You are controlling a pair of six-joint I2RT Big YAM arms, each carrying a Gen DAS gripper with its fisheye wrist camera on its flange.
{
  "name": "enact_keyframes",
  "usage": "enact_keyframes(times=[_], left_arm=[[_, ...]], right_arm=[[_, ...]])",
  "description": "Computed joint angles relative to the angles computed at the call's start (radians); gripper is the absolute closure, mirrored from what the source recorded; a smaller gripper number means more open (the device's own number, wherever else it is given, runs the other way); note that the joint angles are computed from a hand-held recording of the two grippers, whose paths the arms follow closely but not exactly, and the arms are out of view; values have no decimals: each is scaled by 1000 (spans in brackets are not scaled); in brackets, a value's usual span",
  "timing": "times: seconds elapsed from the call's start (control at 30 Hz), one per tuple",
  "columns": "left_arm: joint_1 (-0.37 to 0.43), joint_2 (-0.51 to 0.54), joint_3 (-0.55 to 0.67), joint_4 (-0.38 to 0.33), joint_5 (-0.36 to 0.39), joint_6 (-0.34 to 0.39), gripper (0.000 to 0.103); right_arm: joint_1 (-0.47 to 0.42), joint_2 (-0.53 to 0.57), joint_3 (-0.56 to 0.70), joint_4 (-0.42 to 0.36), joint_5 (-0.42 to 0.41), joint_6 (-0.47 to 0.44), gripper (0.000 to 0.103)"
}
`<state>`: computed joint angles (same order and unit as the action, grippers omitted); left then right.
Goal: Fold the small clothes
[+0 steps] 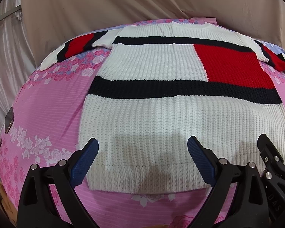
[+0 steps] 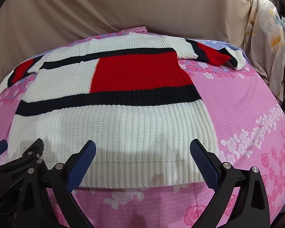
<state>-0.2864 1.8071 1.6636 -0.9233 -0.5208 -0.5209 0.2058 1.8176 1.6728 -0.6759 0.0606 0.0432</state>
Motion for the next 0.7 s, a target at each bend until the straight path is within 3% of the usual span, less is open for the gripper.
enact_keyframes(times=[0.53,0.7], left_arm=[[3,56,60,-39,1,0,11],[15,81,95,-54,39,11,8]], right_arm=[[-8,46,46,-32,-15,8,5],[-16,77,85,-48,-44,-6,5]])
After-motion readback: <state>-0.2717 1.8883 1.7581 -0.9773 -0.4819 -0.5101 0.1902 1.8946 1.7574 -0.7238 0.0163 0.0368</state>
